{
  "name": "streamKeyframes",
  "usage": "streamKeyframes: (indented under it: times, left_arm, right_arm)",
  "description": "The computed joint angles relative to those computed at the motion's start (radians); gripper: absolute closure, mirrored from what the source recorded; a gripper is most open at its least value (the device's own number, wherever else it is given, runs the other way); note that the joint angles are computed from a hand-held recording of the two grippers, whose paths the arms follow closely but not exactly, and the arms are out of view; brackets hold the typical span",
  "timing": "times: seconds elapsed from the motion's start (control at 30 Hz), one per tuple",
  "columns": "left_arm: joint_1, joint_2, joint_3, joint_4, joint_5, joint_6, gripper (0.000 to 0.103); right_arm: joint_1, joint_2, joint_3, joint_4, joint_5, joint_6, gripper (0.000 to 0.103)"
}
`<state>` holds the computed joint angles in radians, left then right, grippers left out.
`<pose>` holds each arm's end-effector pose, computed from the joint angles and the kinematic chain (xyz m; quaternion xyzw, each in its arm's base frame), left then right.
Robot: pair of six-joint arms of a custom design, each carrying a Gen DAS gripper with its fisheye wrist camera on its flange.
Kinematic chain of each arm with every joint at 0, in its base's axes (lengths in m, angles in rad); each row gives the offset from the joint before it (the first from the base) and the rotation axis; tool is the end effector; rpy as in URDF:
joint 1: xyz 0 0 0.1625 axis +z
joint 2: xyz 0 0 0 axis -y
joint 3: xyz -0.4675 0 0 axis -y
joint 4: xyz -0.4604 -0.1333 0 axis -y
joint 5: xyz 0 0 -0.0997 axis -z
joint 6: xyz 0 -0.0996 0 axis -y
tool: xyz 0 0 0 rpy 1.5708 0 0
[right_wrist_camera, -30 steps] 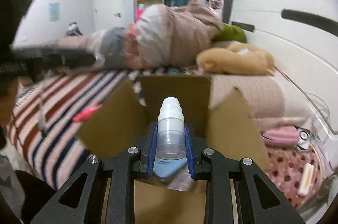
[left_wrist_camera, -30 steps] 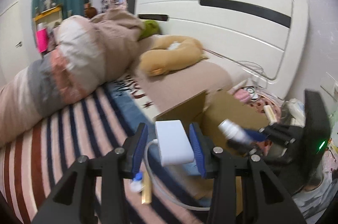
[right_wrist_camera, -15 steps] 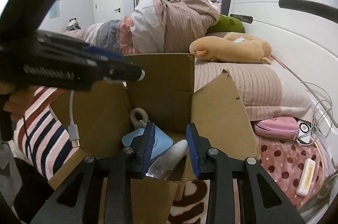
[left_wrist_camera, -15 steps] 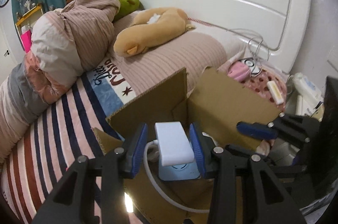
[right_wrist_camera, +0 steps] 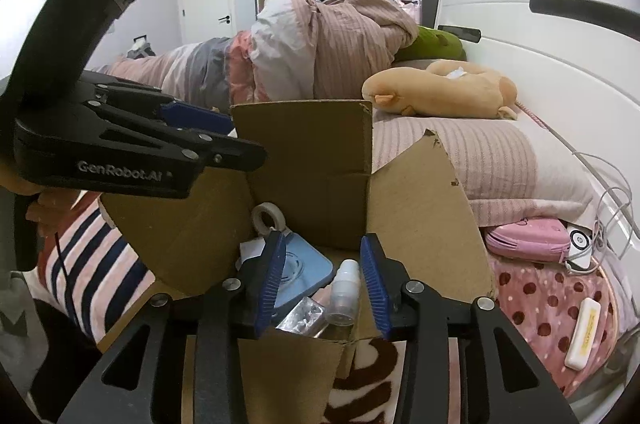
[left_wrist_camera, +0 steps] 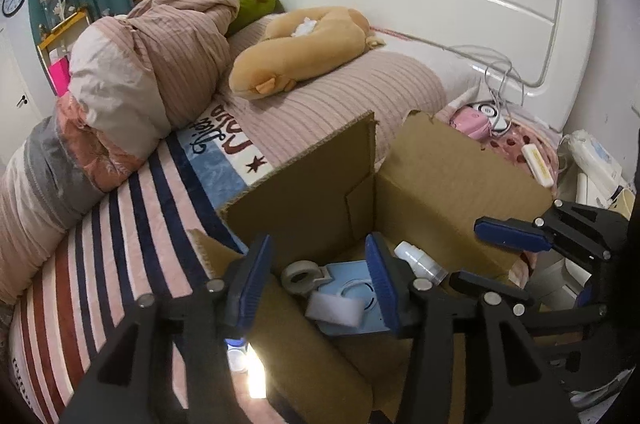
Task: Organize rigid objects
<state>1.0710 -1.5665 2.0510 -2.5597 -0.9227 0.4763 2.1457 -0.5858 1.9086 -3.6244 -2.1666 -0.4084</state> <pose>-0.0867 -0.5623 0.3942 0.3603 0.8480 -0.2402 0.3055 0.4085 -0.4882 -0.0202 0.3290 -0.8366 0.3632 0.2448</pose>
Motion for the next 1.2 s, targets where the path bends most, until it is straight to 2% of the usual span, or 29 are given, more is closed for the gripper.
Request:
streamKeyframes:
  times: [0.1, 0.23, 0.37, 0.53, 0.7, 0.87, 1.0, 1.2]
  left_arm:
    - [0.003, -0.035, 0.008, -0.026, -0.018, 0.002, 0.043]
    - [0.020, -0.090, 0.011, -0.047, -0.041, 0.007, 0.037]
    - [0.061, -0.153, 0.014, -0.077, -0.053, 0.021, 0.034]
    - [0.153, -0.219, 0.012, -0.098, -0.078, 0.047, 0.034]
    - [0.267, -0.234, 0.001, -0.124, -0.112, 0.086, 0.034]
    - [0.397, -0.201, -0.016, -0.152, -0.186, 0.097, 0.034]
    - [0.482, -0.158, -0.035, -0.152, -0.267, 0.103, 0.034]
    - [0.522, -0.128, -0.049, -0.136, -0.277, 0.111, 0.034]
  right_arm:
    - [0.007, -0.002, -0.001, 0.010, -0.004, 0.005, 0.068]
    - [0.034, 0.003, -0.014, 0.008, -0.025, 0.010, 0.068]
    - [0.068, 0.005, -0.024, 0.000, 0.026, 0.014, 0.068]
    - [0.114, 0.032, -0.065, 0.047, 0.127, 0.034, 0.068]
    - [0.166, 0.113, -0.166, 0.162, 0.130, 0.032, 0.068]
    - [0.174, 0.196, -0.253, 0.277, 0.119, 0.108, 0.068]
    - [0.147, 0.260, -0.312, 0.372, 0.107, 0.224, 0.068]
    - [0.079, 0.353, -0.404, 0.441, -0.024, 0.380, 0.068]
